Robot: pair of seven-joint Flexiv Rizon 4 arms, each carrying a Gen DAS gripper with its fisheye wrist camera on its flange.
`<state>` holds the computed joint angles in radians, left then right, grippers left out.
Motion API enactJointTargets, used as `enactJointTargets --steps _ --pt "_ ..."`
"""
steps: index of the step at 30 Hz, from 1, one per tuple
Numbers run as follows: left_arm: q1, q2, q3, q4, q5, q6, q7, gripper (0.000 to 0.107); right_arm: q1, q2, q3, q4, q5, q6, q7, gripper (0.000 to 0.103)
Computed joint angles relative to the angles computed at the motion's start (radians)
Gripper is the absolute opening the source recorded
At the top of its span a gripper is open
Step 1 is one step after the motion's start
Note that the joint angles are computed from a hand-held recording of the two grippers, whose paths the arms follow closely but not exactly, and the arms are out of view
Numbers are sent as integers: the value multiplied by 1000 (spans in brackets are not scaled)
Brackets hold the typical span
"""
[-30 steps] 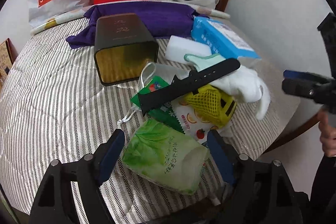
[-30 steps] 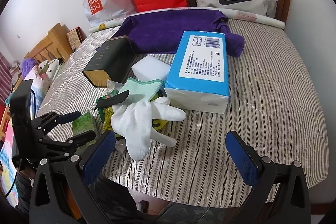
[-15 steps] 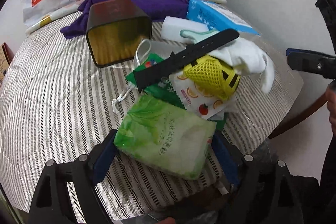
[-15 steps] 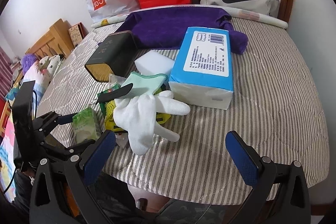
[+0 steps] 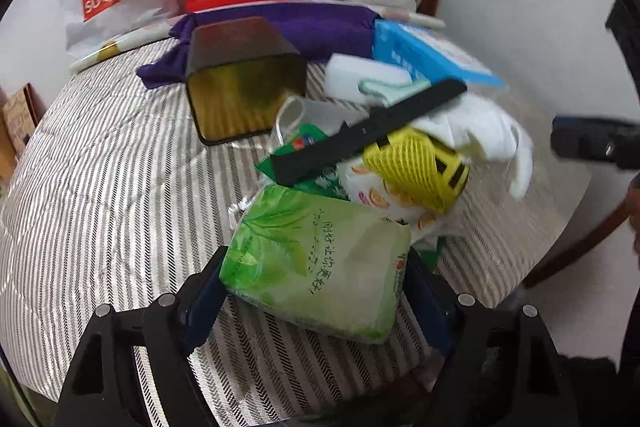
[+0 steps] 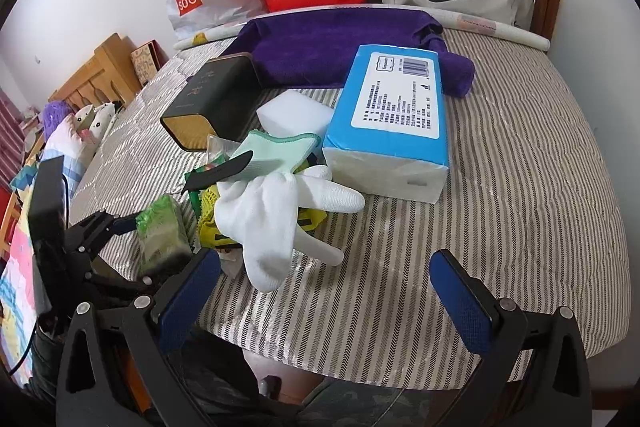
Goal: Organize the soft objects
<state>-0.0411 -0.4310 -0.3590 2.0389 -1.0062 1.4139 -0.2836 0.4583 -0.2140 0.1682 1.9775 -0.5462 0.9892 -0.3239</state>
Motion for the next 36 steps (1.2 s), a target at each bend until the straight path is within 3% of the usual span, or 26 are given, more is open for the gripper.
enactJointTargets --steps 4,9,13,15,17,21,23,26,32,36 --pt "0 2 4 -15 -16 18 -18 81 5 -3 -19 13 -78 34 30 101" --pt "-26 -30 87 -71 119 -33 -188 81 1 -39 -22 -11 -85 93 -6 96" --pt "-11 -54 91 -100 198 -53 -271 81 12 -78 -36 -42 -90 124 -31 95" --pt "5 -59 80 -104 216 -57 -294 81 19 -102 -45 -60 -92 130 -48 88" --pt "23 -60 65 -105 223 -63 -307 81 16 -126 -38 -81 -57 128 -87 67" --pt "50 -68 42 -120 207 -103 -333 81 22 -145 -56 -79 -21 171 -95 49" --pt "60 -71 17 -118 174 -90 -321 81 15 -146 -54 -70 -1 205 -106 27" --pt "48 -79 17 -128 168 -81 -325 81 26 -125 -83 -34 -15 275 -70 21" --pt "25 -100 54 -161 221 -122 -417 81 47 -42 -143 43 -188 321 59 21" --pt "25 -97 56 -159 232 -120 -446 81 11 -2 -134 87 -283 343 131 21"
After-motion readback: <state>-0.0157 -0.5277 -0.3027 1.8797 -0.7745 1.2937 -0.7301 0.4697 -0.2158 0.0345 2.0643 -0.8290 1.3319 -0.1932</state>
